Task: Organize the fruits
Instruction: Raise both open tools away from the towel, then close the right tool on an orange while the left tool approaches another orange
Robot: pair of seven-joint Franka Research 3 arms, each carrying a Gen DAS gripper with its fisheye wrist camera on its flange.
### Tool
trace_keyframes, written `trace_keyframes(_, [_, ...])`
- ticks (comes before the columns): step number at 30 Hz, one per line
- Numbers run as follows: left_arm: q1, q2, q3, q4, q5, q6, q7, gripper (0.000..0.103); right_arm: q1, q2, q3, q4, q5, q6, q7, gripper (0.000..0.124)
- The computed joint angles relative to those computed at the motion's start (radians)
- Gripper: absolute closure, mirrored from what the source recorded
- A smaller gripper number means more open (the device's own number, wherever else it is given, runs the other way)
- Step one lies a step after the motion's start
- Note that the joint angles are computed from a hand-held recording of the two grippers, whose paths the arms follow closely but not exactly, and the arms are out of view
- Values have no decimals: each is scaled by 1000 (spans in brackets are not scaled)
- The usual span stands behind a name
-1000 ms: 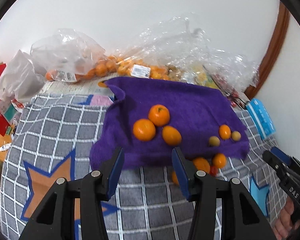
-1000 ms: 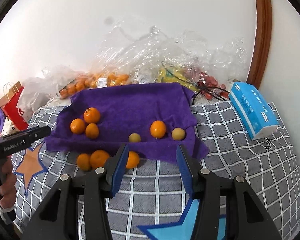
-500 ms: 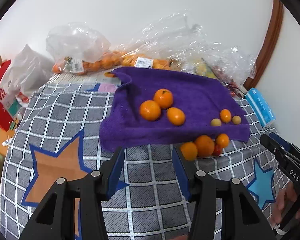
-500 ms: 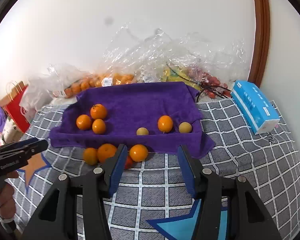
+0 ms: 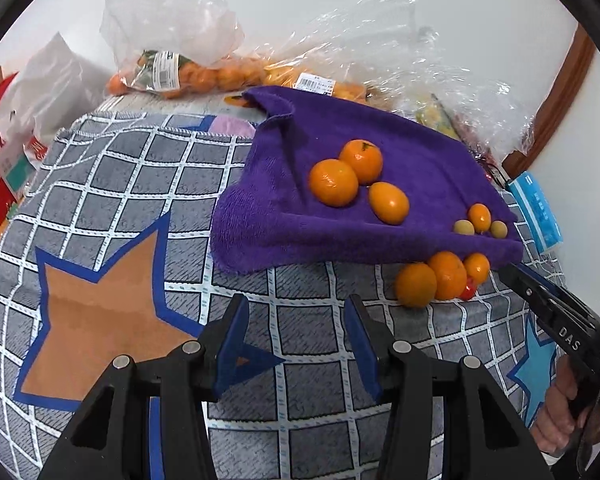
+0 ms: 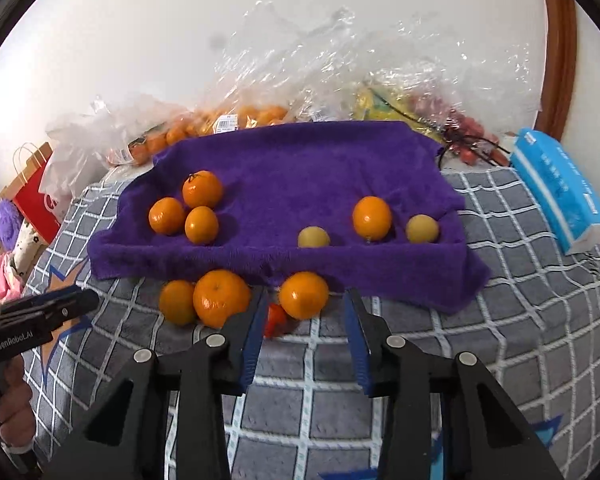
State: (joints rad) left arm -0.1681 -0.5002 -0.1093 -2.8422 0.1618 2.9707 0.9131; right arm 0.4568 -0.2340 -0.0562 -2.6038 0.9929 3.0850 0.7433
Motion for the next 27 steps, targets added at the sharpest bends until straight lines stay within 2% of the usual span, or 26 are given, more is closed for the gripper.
trace_keyframes(7, [-15, 35, 22, 10, -11, 20, 25, 56, -37, 79, 24, 56, 13, -24, 18, 86])
trace_keyframes(12, [-55, 62, 63, 21, -53, 6, 70, 56, -64, 109, 46, 83, 40, -59, 0, 86])
trace_keyframes(14, [-49, 59, 56, 19, -59, 5, 77, 56, -73, 118, 57, 90, 55, -64, -7, 85])
trace_keyframes(15, [-45, 55, 52, 19, -59, 1, 81, 56, -73, 119, 58, 92, 84, -64, -26, 90])
trace_keyframes(22, [-27, 36, 17, 18, -48, -6, 76, 56, -89, 53, 61, 45, 103, -42, -53, 90])
trace_keyframes(27, [-46, 54, -9, 37, -38, -3, 60, 55, -118, -29, 52, -48, -28, -10, 30, 90])
